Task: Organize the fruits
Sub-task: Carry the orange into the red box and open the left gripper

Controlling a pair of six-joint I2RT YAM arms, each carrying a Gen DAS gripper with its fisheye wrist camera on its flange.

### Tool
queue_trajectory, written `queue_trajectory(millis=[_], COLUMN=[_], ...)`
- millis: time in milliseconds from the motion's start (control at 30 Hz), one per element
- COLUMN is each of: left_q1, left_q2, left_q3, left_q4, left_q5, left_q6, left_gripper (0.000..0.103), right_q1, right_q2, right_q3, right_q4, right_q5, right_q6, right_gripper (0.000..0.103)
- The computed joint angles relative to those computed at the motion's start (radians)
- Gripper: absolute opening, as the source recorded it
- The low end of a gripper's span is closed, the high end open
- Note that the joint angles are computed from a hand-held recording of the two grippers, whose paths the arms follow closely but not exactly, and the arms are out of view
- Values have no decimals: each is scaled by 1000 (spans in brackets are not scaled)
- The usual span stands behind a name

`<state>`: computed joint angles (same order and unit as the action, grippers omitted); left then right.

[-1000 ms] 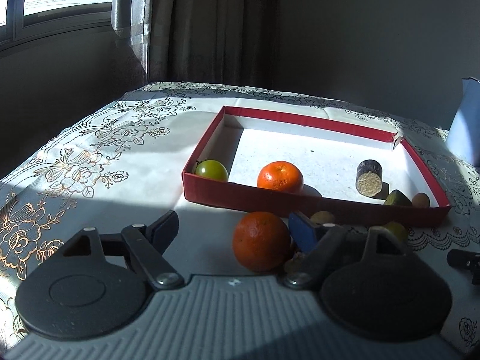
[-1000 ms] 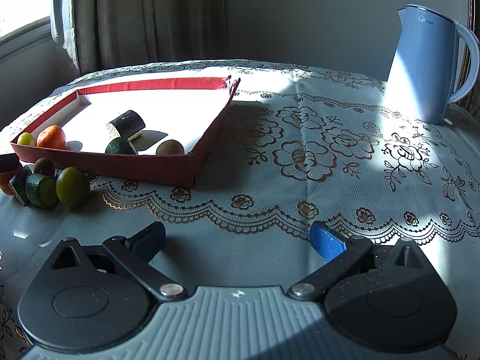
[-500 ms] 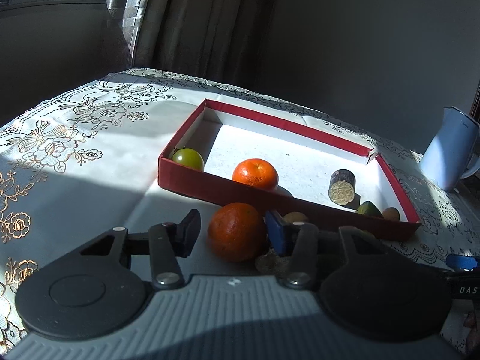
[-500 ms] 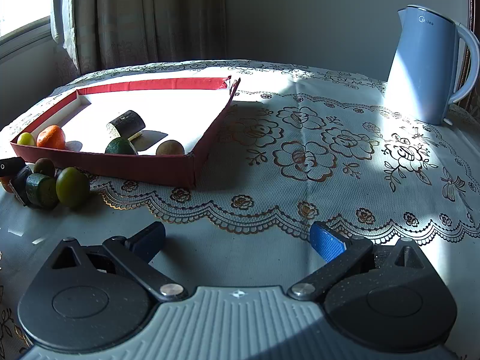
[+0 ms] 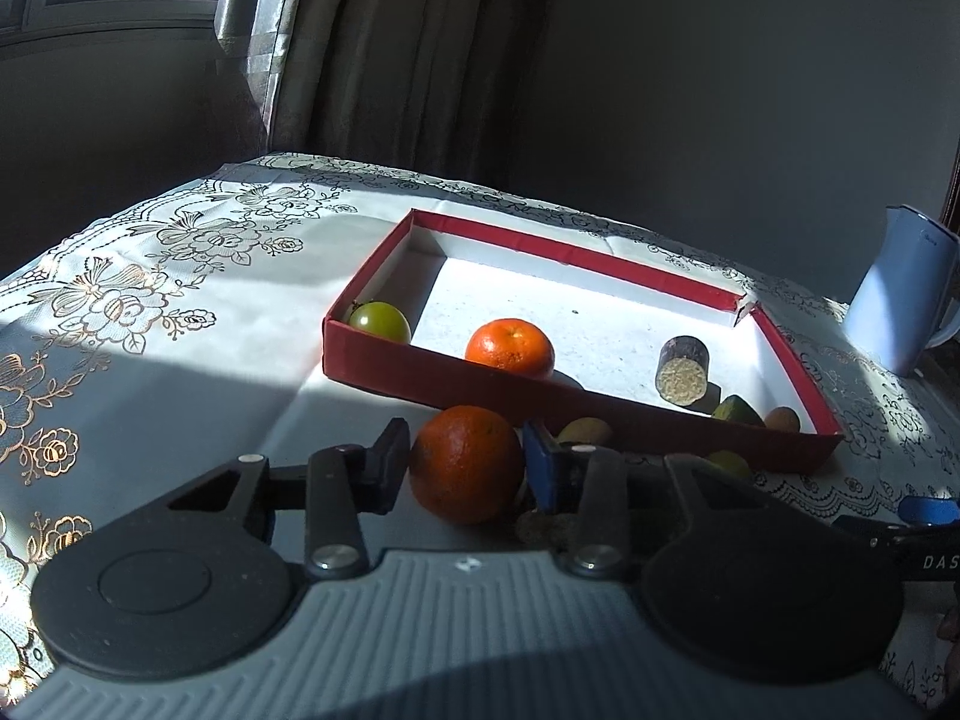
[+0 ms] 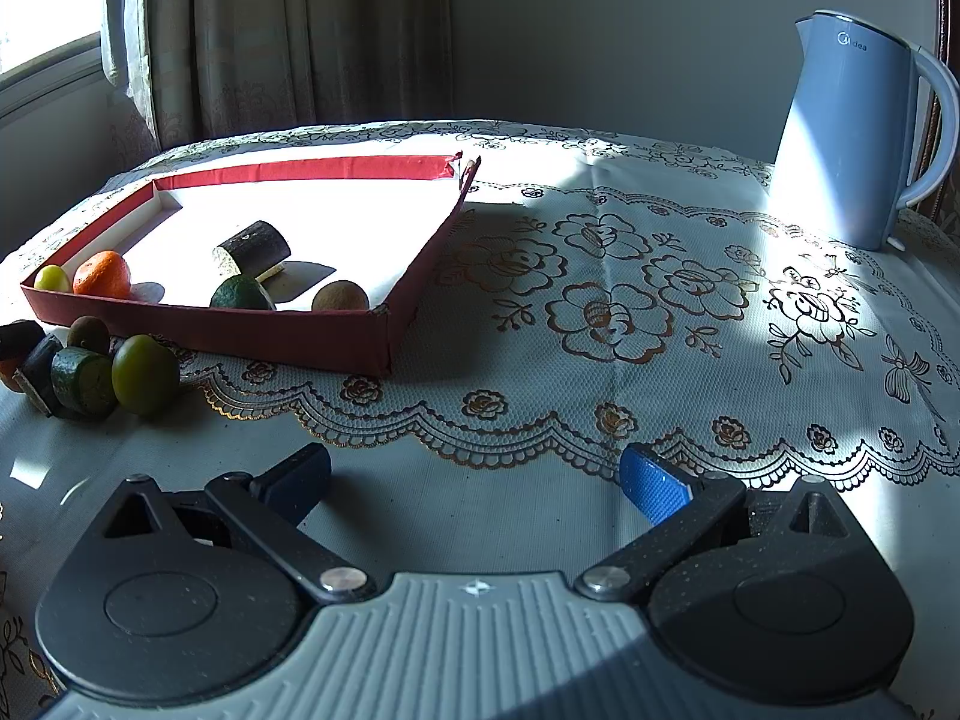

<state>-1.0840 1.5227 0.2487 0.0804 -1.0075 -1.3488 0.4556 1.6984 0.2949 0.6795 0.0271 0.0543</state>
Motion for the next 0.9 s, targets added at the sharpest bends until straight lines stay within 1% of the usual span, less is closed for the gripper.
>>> queue_trajectory(millis=[167,267,400,500,667,800,833,900], left_q1=[-64,-72,-61,-40,20,93,116,145], left_q2=[2,8,27,30,13,-7,-13,-13], left_q3=[67,113,154,170,180,179,176,174], left_q4=[-182,-274,-322,-328,-306,-244,-213,-170], left_q5=[-74,-84,-93,-97,-103,-106,-105,-104], left_q6=[-71,-89,-65,-35,63,186,231,285], left_gripper=[37,37,37,37,37,37,37,37], right_q1=[0,-1,0,-1,-1,0,0,0], right_q2=[1,1,1,1,1,1,1,1], right_q3=[0,0,-1,0,0,-1,-1,-1], right_q4=[1,1,2,2,2,3,3,3], right_q5=[0,-1,-1,-1,-1,-1,-1,-1], right_q6=[0,-1,0,-1,-1,-1,-1,-1], right_gripper=[103,103,103,103,103,103,103,103])
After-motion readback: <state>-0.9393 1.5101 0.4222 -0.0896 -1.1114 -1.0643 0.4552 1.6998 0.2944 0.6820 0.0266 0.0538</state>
